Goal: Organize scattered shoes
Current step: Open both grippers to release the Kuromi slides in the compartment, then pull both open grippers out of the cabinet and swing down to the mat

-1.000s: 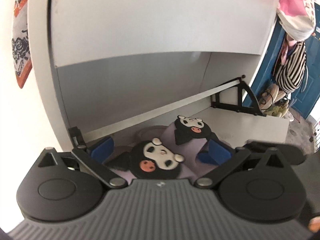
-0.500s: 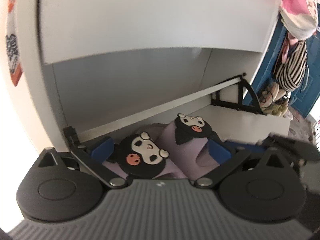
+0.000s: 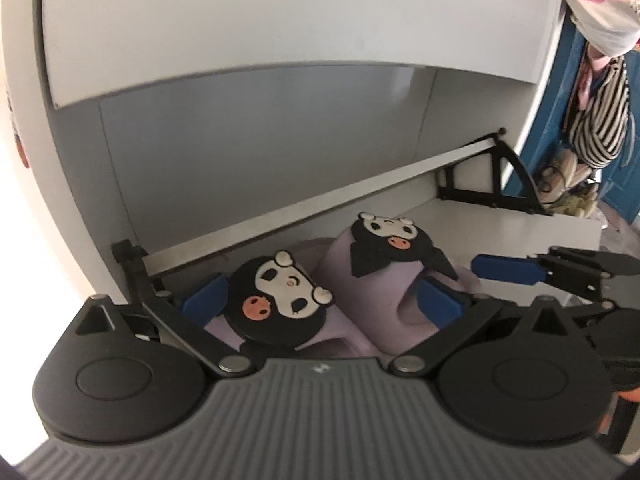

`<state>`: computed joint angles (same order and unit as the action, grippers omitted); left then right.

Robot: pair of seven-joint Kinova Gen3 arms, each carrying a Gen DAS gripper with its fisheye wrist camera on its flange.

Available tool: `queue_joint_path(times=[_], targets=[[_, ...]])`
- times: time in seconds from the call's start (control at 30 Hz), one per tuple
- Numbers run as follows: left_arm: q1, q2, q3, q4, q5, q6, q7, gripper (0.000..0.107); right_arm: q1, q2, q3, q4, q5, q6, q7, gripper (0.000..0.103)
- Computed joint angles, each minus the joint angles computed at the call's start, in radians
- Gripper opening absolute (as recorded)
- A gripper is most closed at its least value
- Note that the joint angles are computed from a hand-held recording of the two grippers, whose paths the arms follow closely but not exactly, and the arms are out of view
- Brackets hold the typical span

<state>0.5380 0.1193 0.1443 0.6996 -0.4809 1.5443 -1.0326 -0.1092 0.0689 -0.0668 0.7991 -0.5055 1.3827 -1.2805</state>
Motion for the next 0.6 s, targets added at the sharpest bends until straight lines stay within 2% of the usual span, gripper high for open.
queue_joint_path(times=[0.17,0.23,0.37,0.47,0.6], targets=[[0.027,0.002,0.004,0.007,-0.052,0.003,0.033,0.103,-0.03,-0.024,-0.014,0.048,0.05,-0.057,-0.009,0.067],[0.047,0.001,0.006,0.008,-0.085,0.009,0.046,0.103,-0.07,-0.039,0.032,0.072,0.038,-0.072,0.012,0.067],[0.09,-0.011,0.02,0.028,-0.165,0.002,0.061,0.103,-0.061,-0.118,0.106,0.215,-0.114,-0.164,0.108,0.067],[0.115,-0.022,0.037,0.044,-0.207,-0.004,0.081,0.103,0.0,-0.184,0.096,0.324,-0.21,-0.237,0.201,0.079],[0.165,-0.035,0.069,0.079,-0.288,-0.02,0.128,0.103,-0.038,-0.272,0.167,0.433,-0.264,-0.302,0.292,0.09]])
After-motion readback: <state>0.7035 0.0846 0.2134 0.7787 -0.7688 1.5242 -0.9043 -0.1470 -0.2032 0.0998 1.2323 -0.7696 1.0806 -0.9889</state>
